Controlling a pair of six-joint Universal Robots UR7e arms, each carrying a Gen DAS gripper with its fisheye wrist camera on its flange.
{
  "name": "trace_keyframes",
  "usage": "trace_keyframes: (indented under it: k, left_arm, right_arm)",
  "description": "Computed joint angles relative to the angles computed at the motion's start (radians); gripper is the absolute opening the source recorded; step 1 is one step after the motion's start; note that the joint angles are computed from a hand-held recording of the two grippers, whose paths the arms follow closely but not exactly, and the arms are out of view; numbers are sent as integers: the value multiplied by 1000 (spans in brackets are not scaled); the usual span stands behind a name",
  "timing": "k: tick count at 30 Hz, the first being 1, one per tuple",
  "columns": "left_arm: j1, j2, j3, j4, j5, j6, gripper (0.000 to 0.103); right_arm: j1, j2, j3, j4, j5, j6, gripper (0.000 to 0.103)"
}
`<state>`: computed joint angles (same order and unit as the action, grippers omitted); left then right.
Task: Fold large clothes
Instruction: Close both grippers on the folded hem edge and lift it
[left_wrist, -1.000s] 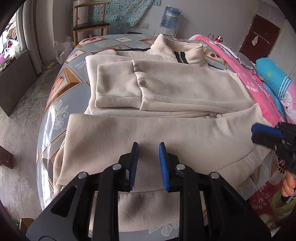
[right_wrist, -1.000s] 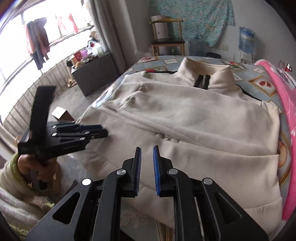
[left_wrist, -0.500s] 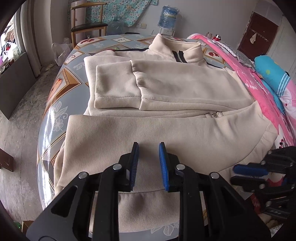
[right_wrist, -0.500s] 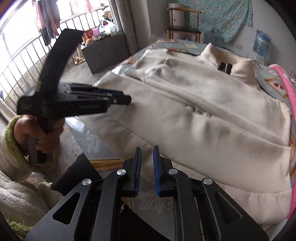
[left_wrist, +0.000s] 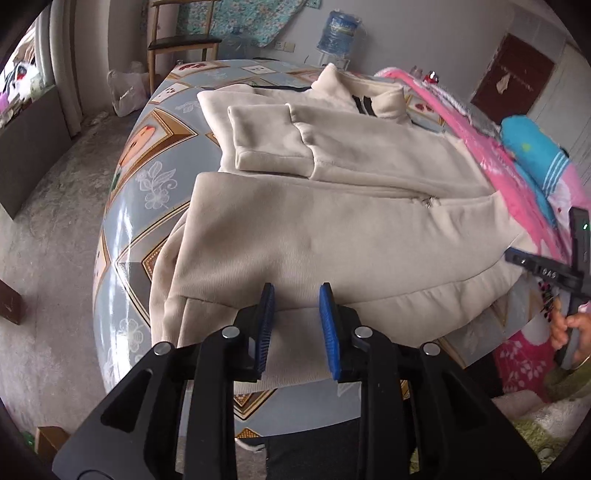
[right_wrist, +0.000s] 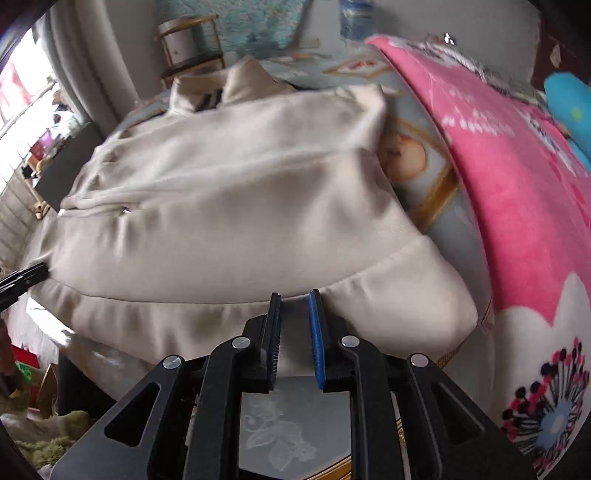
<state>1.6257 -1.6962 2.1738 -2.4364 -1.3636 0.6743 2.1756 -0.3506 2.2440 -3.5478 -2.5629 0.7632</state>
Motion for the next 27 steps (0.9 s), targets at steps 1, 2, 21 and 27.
trace_keyframes:
  k: [1, 2, 21, 27]
  left_arm:
    - [1, 3, -14, 18, -3, -21, 24]
    - [-6, 0, -17, 12, 1, -33, 24]
    - [-369, 476, -337, -226, 224, -244, 77]
    - [-430, 786, -540, -267, 449, -216, 77]
  right_arm:
    - [-9, -8, 6, -10, 22, -4, 16]
    - [-6, -26, 9, 10, 30, 13, 16]
    - [-240, -262, -380, 236, 174, -486, 79]
    - [-351, -178, -682, 617, 177, -428, 79]
